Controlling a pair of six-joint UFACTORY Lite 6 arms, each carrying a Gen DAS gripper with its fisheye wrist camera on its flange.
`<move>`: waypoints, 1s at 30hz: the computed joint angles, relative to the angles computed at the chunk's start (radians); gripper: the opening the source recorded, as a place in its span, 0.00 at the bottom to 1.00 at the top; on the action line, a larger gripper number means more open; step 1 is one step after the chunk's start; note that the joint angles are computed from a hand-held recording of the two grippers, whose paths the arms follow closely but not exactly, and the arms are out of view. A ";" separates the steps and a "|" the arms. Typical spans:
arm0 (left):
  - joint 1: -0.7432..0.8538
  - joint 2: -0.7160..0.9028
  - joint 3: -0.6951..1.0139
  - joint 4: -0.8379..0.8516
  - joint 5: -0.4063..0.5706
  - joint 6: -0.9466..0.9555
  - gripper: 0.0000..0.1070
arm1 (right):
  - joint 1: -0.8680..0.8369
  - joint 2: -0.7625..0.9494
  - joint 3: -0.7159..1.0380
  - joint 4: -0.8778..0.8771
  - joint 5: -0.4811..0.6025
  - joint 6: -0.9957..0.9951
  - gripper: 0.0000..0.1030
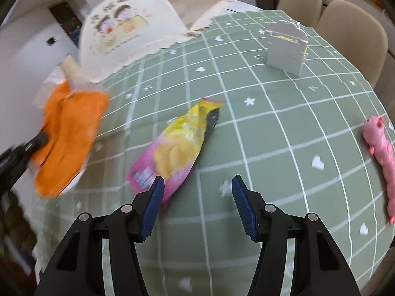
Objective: Collect trash
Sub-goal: 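Grasp the orange plastic bag with the left tool while the right tool grasps the yellow-pink chip bag, then lift the orange bag and chip bag and carry both over the bin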
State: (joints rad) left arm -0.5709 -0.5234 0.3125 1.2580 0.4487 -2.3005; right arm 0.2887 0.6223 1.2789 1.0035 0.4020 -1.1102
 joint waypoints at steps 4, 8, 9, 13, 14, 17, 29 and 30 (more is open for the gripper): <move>0.020 -0.009 -0.046 0.075 -0.041 -0.105 0.11 | 0.046 0.113 0.167 -0.170 0.007 0.181 0.52; 0.044 0.045 -0.034 0.189 -0.093 -0.224 0.11 | 0.073 0.147 0.228 -0.252 0.071 0.176 0.20; 0.037 0.061 -0.021 0.197 -0.090 -0.235 0.11 | 0.069 0.136 0.212 -0.240 0.082 0.146 0.17; 0.001 0.115 0.045 0.176 -0.079 -0.198 0.11 | 0.019 0.041 0.081 -0.144 0.074 0.052 0.08; -0.011 0.131 0.063 0.169 -0.076 -0.189 0.11 | -0.017 0.010 0.047 -0.106 0.095 0.024 0.07; -0.036 0.191 0.134 0.147 -0.084 -0.137 0.11 | -0.107 -0.094 -0.051 -0.028 0.131 -0.041 0.05; -0.218 0.495 0.472 0.024 -0.078 0.066 0.11 | -0.580 -0.522 -0.413 0.028 0.302 -0.270 0.05; -0.237 0.519 0.509 0.003 -0.076 0.092 0.11 | -0.604 -0.545 -0.426 0.029 0.308 -0.286 0.05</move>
